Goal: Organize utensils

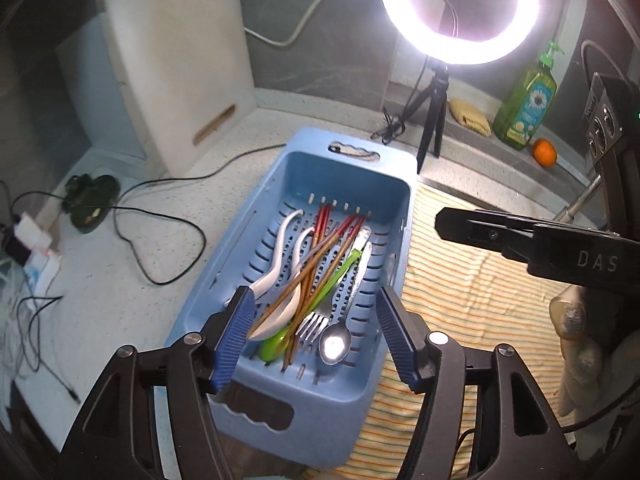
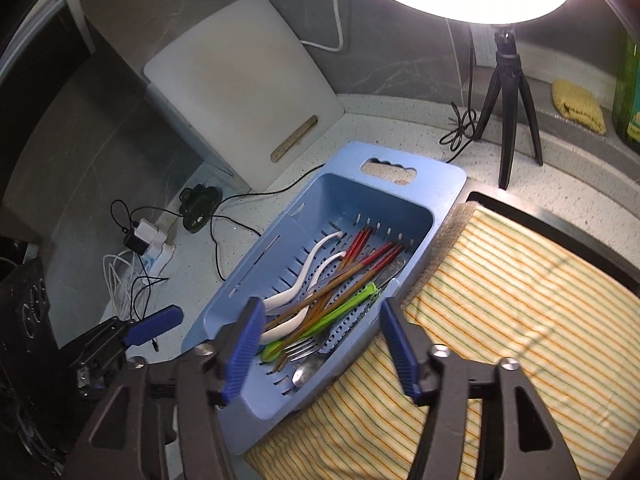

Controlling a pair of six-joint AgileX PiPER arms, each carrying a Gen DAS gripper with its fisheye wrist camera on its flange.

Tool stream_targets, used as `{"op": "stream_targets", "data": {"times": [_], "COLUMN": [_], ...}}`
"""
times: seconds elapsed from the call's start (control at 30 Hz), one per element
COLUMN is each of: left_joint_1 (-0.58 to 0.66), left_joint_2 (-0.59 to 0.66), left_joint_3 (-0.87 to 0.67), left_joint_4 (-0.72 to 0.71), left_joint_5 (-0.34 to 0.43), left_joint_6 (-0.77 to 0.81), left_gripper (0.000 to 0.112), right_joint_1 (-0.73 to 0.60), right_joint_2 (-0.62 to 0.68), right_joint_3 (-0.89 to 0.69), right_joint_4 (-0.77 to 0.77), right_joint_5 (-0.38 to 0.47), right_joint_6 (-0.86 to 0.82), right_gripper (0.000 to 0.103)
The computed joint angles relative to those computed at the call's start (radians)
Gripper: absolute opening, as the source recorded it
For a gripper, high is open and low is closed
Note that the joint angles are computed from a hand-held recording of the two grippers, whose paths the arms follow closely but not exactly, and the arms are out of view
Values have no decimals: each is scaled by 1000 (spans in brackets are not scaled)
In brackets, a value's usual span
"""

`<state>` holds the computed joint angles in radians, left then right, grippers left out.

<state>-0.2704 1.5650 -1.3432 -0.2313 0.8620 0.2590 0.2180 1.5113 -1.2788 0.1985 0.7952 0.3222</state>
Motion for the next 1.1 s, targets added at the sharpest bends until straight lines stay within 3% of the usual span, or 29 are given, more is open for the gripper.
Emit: {"op": "stream_targets", "data": {"times": [0.1, 0.3, 0.53, 1.1], "left_joint_1": [-7, -15, -9, -9], "left_joint_2": [-46, -108, -152, -188], "left_joint_3": [28, 58, 72, 68], "left_joint_4": [36, 91, 121, 115], "left_joint_5": [-18, -28, -27, -2], "left_joint_6": [-59, -139, -202, -213], "left_gripper": [74, 79, 79, 79], "right_joint_1": [32, 89, 159, 169], "right_joint_2": [-27, -84, -105, -136], "right_joint_3": [0, 18, 4, 16], "right_joint_4": [-76, -179, -301, -281], "right_joint_5": [8, 1, 54, 55], "right_joint_6": [2, 34, 82, 90], "right_gripper": [65, 80, 80, 80]}}
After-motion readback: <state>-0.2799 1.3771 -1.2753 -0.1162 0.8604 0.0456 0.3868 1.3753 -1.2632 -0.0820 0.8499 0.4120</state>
